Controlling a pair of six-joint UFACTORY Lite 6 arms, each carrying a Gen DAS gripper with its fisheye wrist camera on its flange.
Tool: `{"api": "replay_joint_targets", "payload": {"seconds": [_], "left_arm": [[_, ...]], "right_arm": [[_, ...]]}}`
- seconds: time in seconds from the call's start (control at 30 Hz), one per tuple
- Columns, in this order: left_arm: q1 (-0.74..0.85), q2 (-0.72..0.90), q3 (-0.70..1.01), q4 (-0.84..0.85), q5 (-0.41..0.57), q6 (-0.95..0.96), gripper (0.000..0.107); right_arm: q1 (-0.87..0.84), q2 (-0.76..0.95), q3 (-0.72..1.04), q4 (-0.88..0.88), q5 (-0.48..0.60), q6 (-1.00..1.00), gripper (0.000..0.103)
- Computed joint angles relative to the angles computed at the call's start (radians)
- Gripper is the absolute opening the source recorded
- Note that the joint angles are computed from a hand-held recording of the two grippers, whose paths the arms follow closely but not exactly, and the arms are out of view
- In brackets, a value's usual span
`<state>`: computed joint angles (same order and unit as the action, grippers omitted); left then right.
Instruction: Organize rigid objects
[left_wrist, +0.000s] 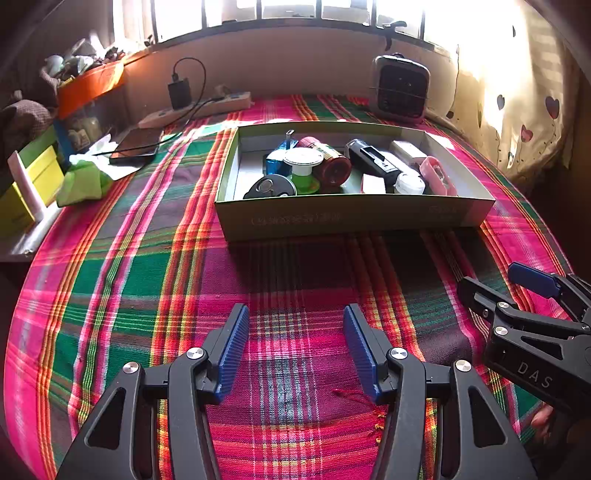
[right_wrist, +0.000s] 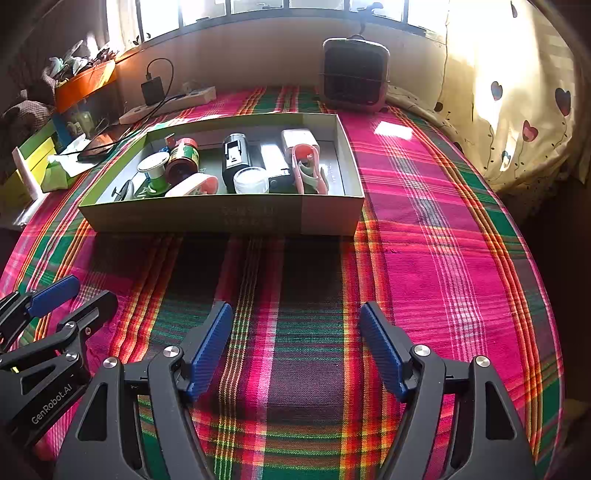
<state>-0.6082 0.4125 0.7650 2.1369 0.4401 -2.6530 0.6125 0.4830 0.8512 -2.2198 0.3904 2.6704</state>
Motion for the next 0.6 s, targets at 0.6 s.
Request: {"api": "replay_joint_targets", "payload": {"seconds": [0.6], "left_arm": [[-0.001, 0.001, 0.000, 0.000, 0.000, -0.001, 0.053]], "right_arm": [[0.000, 0.001, 0.001, 0.001, 0.000, -0.001, 0.073]]}}
